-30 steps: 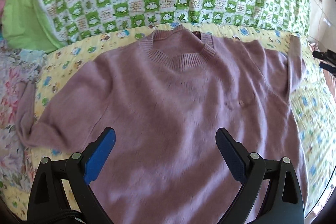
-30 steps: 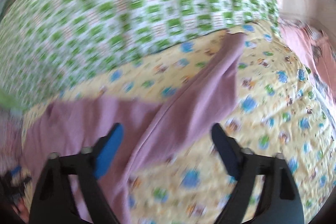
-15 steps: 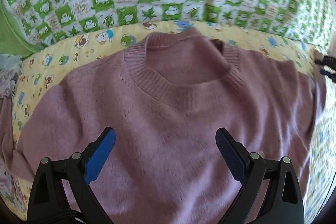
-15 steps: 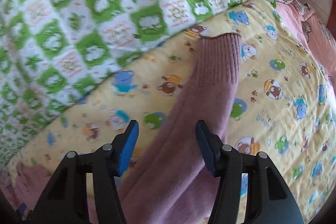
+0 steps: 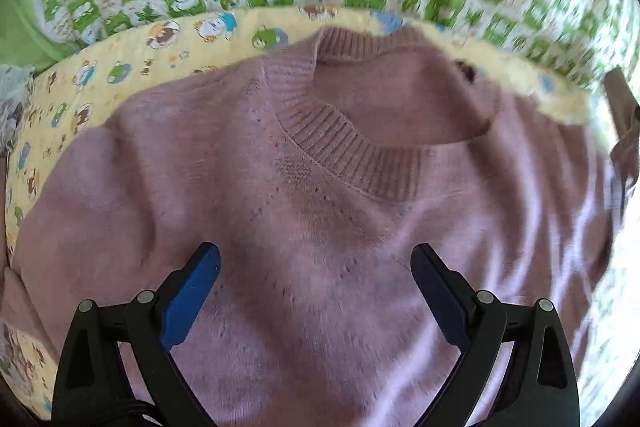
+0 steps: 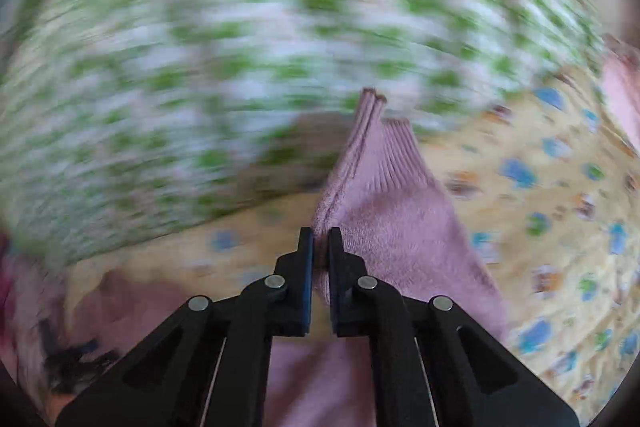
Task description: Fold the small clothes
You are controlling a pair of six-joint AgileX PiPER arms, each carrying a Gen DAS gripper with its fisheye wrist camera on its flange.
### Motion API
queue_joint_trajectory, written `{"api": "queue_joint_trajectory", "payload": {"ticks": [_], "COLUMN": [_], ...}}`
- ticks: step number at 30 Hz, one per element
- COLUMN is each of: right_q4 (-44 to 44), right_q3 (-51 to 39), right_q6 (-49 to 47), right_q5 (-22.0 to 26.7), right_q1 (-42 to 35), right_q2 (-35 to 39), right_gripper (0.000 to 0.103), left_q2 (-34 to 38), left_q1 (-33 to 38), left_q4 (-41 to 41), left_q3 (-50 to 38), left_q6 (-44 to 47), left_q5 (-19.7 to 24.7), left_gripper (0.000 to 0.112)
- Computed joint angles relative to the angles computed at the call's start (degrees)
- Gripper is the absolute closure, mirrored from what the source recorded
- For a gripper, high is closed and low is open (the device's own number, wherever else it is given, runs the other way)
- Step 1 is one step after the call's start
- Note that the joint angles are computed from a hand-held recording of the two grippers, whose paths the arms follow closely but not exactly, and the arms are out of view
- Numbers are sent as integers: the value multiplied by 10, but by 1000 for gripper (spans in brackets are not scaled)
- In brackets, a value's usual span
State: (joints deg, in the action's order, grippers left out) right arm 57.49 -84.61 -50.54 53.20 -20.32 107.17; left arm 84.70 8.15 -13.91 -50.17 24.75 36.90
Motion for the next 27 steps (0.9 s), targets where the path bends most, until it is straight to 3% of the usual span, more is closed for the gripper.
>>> {"api": "queue_joint_trajectory", "payload": {"ticks": [4, 6, 8, 10, 12, 16, 20, 27], "right_q4": [65, 65, 30, 39, 54, 42, 30, 30], "right_q3": [89, 125, 166, 209, 240, 284, 315, 342], "right_q6": [-53, -44, -37, -39, -41, -28, -20, -23], "right_q5": [108, 129, 76, 53, 68, 31, 30, 23], "right_q1": [104, 166, 226, 231, 208, 177, 120, 58], "right_q2": [-79, -87, -109, -122, -128, -149, -157, -157], "right_gripper": [94, 88, 69, 63, 63, 63, 63, 63], "left_q2": [-60, -76, -80, -85, -79, -39, -24, -2], "left_q1": [82, 130, 175, 195, 197, 168, 142, 43], "left_q4": [-97, -136, -164, -163, -158, -156, -155, -153], "left_q3": [5, 6, 5, 13, 19, 24, 33, 29], "left_q6": [106, 153, 192, 206, 208, 191, 179, 152], "left_q5": [93, 142, 187, 205, 207, 177, 155, 100], "left_gripper": [16, 16, 16, 16, 16, 16, 18, 32]}}
